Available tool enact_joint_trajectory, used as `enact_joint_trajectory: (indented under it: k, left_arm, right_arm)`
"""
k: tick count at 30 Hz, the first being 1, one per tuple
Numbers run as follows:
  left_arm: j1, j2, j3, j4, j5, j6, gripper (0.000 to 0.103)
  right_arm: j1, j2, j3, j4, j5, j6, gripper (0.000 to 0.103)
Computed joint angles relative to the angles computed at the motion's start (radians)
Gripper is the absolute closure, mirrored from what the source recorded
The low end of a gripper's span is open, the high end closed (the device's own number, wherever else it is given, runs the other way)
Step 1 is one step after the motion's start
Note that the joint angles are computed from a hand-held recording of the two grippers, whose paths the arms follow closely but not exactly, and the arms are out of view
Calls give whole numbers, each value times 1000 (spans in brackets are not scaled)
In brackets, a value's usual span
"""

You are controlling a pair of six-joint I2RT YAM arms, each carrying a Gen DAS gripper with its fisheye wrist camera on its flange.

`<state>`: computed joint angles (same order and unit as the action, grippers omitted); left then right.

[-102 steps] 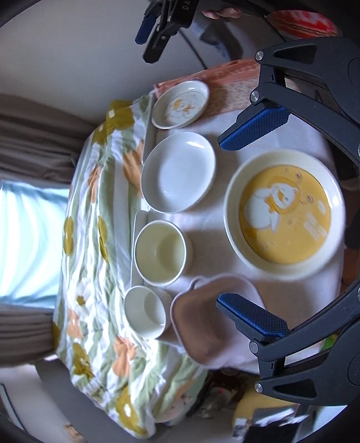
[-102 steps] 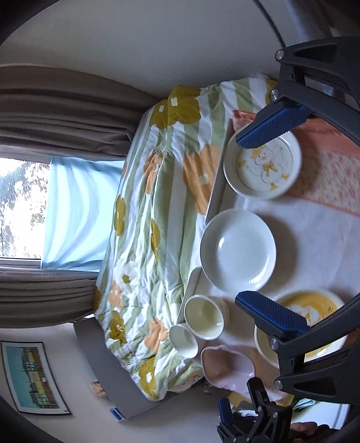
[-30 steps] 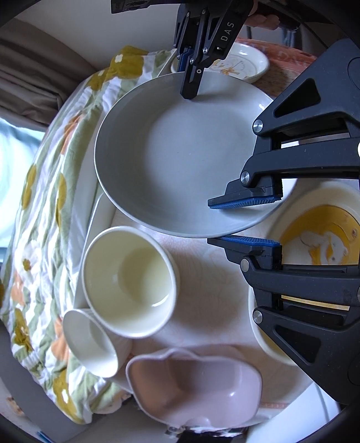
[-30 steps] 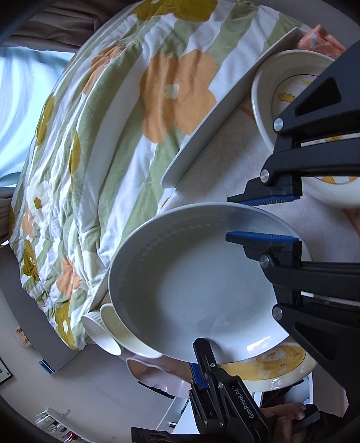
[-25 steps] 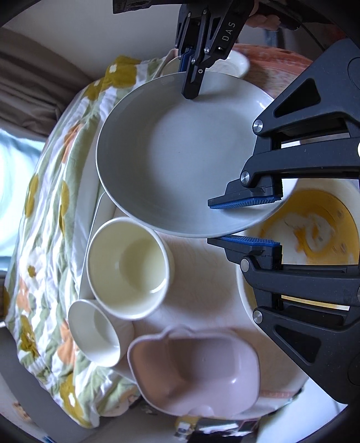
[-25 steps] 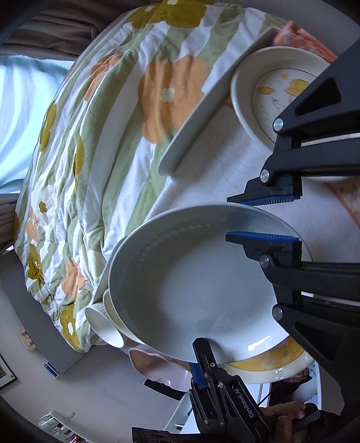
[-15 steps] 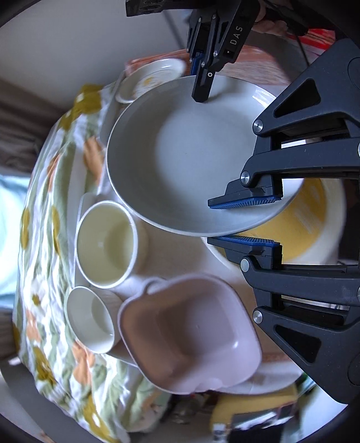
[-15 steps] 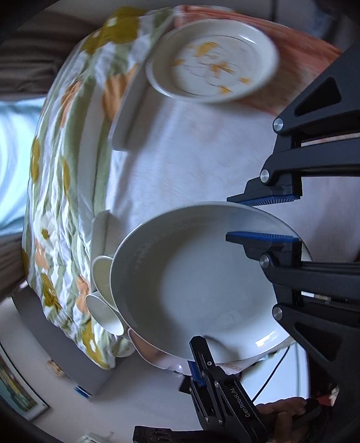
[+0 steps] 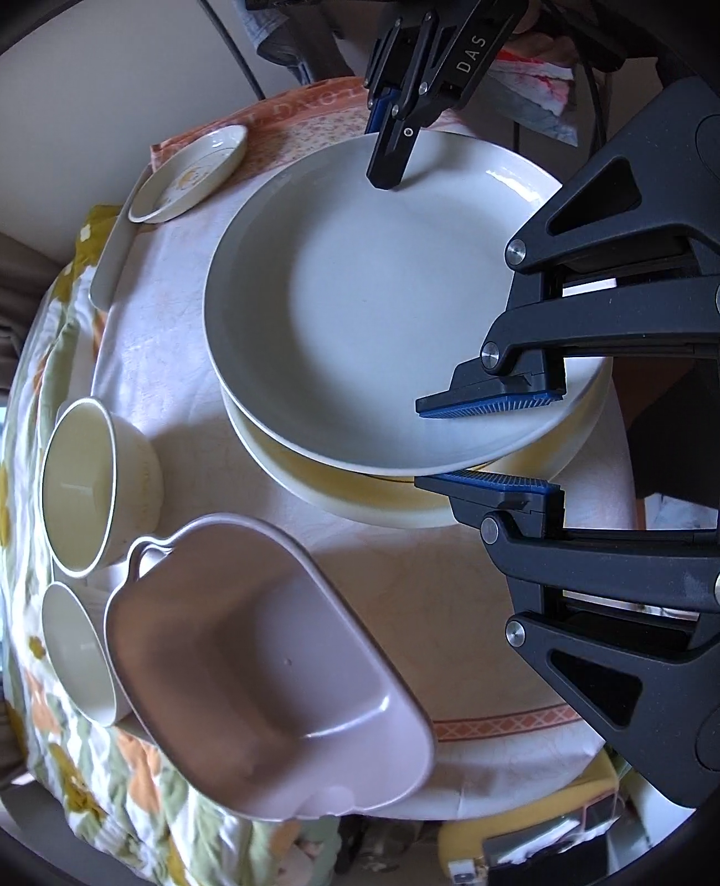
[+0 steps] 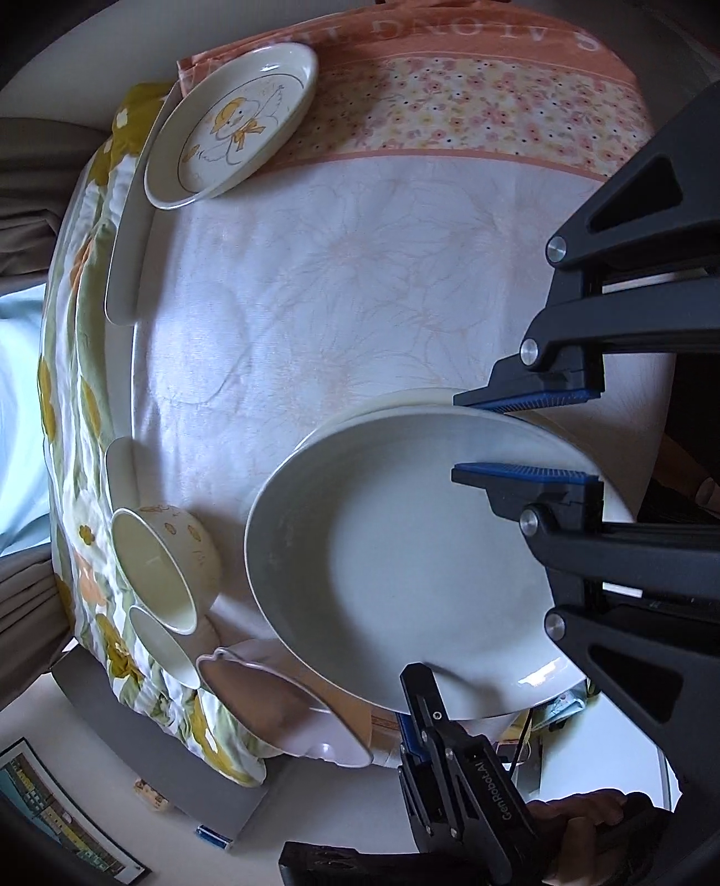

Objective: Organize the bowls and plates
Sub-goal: 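Lift the white plate and lower it onto the yellow duck plate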

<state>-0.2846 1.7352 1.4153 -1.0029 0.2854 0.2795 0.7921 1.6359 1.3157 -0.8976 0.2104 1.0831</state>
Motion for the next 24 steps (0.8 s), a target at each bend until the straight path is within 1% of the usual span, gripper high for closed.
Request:
enact_joint_trajectory:
  k: [7, 10, 17, 20, 24]
  left_arm:
    - [-18, 24, -2, 27, -7, -22, 87]
    - [-35, 32, -4, 42, -16, -33, 87]
    - [-67, 35, -16, 63, -49, -24, 87]
    - [-85, 20, -30, 85, -90, -10, 87]
    - [-132, -22, -77, 143, -188, 10, 87]
  right_arm:
    - [20, 20, 12, -28, 40, -7, 87]
    - [17, 16, 3, -27, 40, -11, 87]
    - [13, 7, -25, -24, 47, -24, 87]
    - [20, 9, -21, -32, 59, -31, 87]
    - [34, 37, 11, -64, 82, -53, 87]
